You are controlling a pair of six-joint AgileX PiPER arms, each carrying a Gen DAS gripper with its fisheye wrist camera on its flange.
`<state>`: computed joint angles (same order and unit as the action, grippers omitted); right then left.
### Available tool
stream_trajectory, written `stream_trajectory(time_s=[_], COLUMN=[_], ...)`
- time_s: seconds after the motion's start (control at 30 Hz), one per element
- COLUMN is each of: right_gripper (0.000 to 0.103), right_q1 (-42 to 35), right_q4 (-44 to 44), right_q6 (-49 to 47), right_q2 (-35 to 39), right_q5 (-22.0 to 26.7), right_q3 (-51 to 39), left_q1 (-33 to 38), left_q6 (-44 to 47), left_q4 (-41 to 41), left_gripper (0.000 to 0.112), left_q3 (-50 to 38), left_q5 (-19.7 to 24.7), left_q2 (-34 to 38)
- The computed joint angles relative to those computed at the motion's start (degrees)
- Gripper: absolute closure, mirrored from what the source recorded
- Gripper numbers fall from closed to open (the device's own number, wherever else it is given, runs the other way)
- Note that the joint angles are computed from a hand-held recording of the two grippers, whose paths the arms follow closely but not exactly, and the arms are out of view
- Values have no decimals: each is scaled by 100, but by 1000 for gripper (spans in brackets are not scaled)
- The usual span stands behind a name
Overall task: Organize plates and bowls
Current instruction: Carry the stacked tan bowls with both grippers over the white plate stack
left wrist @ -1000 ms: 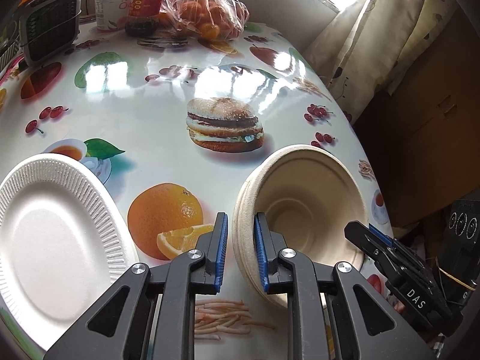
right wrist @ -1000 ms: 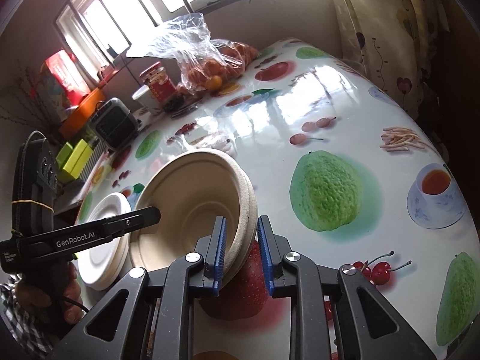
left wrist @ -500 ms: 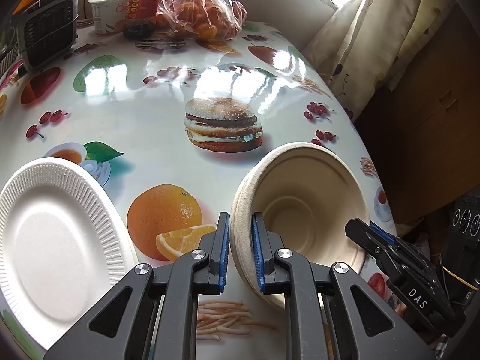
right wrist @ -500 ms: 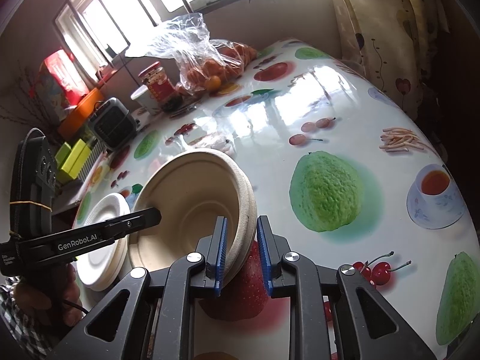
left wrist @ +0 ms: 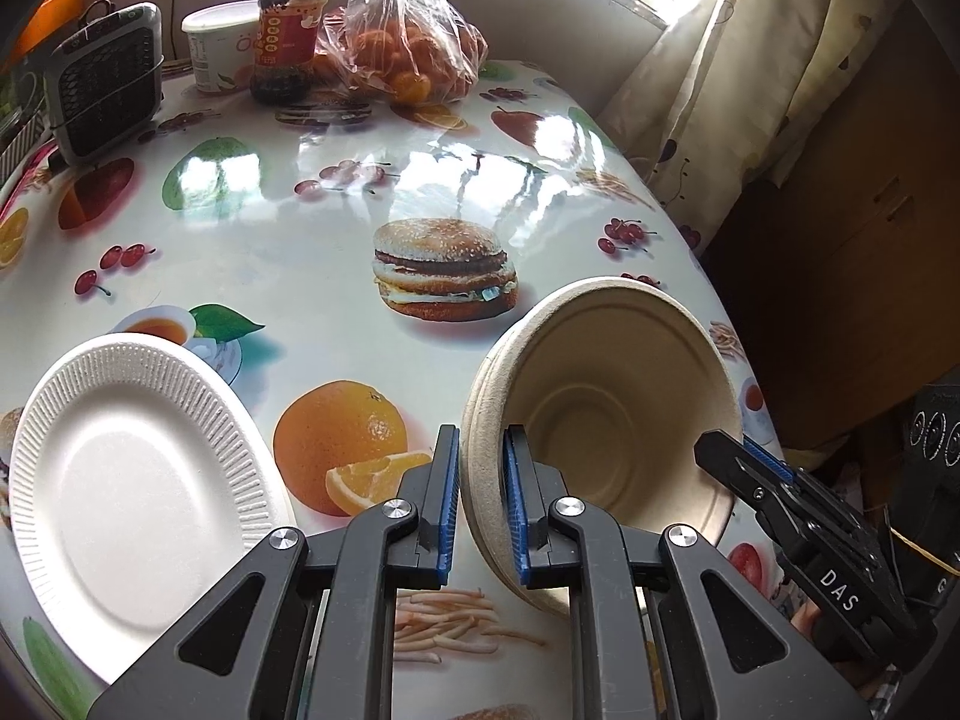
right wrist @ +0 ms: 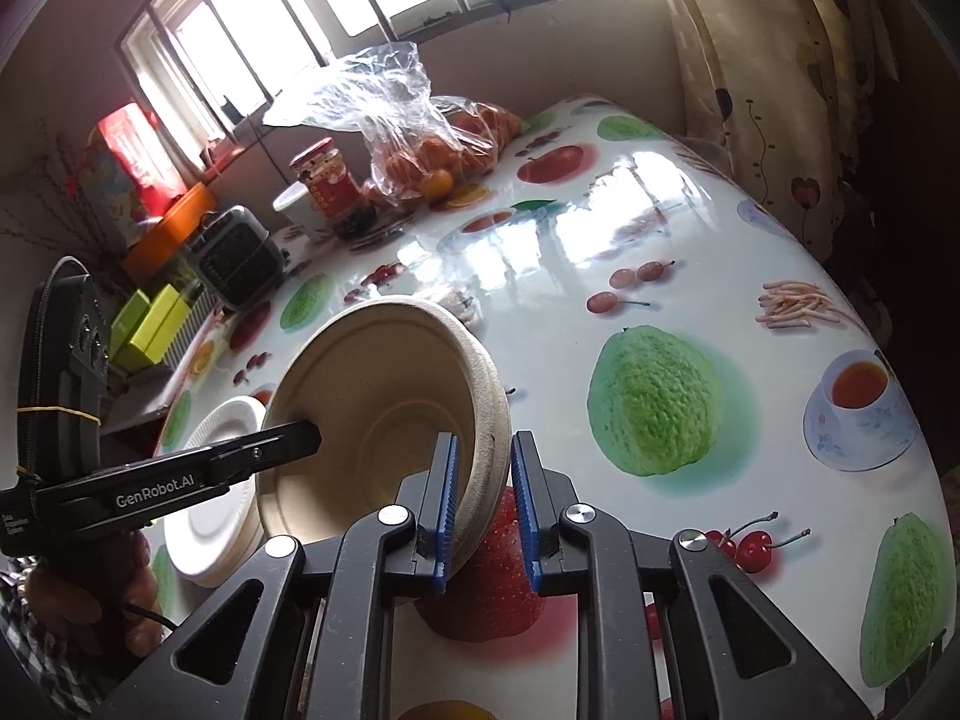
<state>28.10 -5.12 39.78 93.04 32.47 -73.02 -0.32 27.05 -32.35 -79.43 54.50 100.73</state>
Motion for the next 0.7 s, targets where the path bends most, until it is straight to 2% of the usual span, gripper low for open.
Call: stream_trajectory(time_s=[0.23,0.7], right_gripper=[85,85], right_q1=[179,535], right_q4=[-109,256], right_q6=[35,-486], right_q2=[77,671], right_q5=[160,393], right_q3=[-279,-1227], left_q1=[219,926], left_q6=[61,137], left_q4=[-47,-9], left_gripper=[97,97], left_q3=[161,328], left_q5=[22,89], left_q2=[-248,-609])
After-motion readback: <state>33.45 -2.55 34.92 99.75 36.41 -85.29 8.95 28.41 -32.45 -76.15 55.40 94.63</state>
